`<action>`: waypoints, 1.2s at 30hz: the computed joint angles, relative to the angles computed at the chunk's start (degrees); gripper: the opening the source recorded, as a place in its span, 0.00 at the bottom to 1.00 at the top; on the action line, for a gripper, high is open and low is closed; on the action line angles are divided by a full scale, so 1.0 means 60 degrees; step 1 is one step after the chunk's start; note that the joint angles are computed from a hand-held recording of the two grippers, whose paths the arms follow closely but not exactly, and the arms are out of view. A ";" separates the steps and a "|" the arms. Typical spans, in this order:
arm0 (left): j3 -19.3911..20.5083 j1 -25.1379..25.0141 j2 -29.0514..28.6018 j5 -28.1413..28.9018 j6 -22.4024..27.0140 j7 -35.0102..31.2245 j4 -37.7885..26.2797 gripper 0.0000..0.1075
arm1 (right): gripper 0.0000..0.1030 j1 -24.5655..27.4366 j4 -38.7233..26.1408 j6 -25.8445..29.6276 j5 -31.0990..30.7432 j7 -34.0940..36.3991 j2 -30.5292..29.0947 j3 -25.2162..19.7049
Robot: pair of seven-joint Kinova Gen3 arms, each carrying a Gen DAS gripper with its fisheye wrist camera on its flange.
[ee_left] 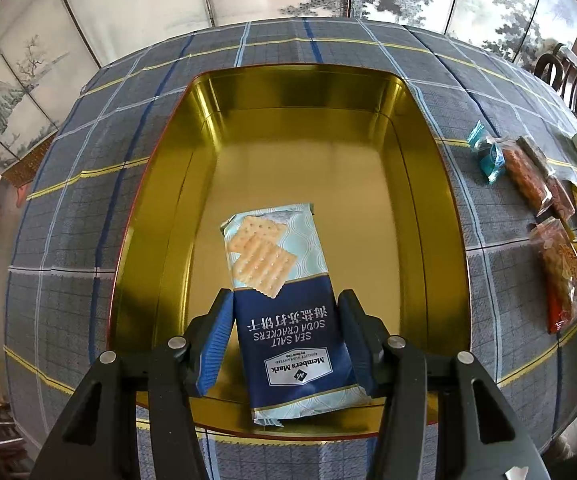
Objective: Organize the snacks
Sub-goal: 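Carry the cracker pack into the red tin and open the left gripper, then withdraw the left gripper from the tin while the right lifts the yellow packet toward it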
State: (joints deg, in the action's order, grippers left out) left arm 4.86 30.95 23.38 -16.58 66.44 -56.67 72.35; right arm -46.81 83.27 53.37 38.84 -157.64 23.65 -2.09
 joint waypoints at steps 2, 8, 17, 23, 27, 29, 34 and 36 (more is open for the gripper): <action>-0.0019 0.0036 0.0023 -0.0035 0.0063 0.0074 -0.0046 0.46 | 0.61 0.0002 0.0003 0.0000 0.0000 0.0001 0.0000 -0.0002; -0.0058 0.0187 0.0025 -0.0256 0.0198 0.0271 -0.0158 0.46 | 0.61 0.0001 0.0010 -0.0003 0.0007 -0.0006 -0.0002 -0.0003; -0.0106 0.0572 -0.0127 -0.0764 0.0316 0.0931 -0.0130 0.54 | 0.61 -0.0013 0.0014 -0.0003 0.0018 -0.0029 0.0008 -0.0001; -0.0129 0.0988 -0.0270 -0.1401 0.0505 0.1650 -0.0131 0.59 | 0.60 -0.0031 0.0023 -0.0005 0.0039 -0.0059 0.0018 0.0003; -0.0124 0.1149 -0.0378 -0.1696 0.0626 0.2167 -0.0114 0.62 | 0.59 -0.0041 0.0025 -0.0009 0.0046 -0.0079 0.0027 0.0004; -0.0126 0.1250 -0.0434 -0.1879 0.0721 0.2478 -0.0085 0.65 | 0.59 -0.0050 0.0025 -0.0004 0.0049 -0.0102 0.0032 0.0006; -0.0025 0.1539 -0.0768 -0.2410 0.0811 0.3274 0.0269 0.69 | 0.59 0.0117 -0.0290 0.0280 -0.0292 0.0284 0.0112 -0.0075; 0.0052 0.1658 -0.0884 -0.2641 0.0864 0.3562 0.0412 0.70 | 0.59 0.0272 -0.0472 0.0368 -0.0555 0.0600 0.0146 -0.0114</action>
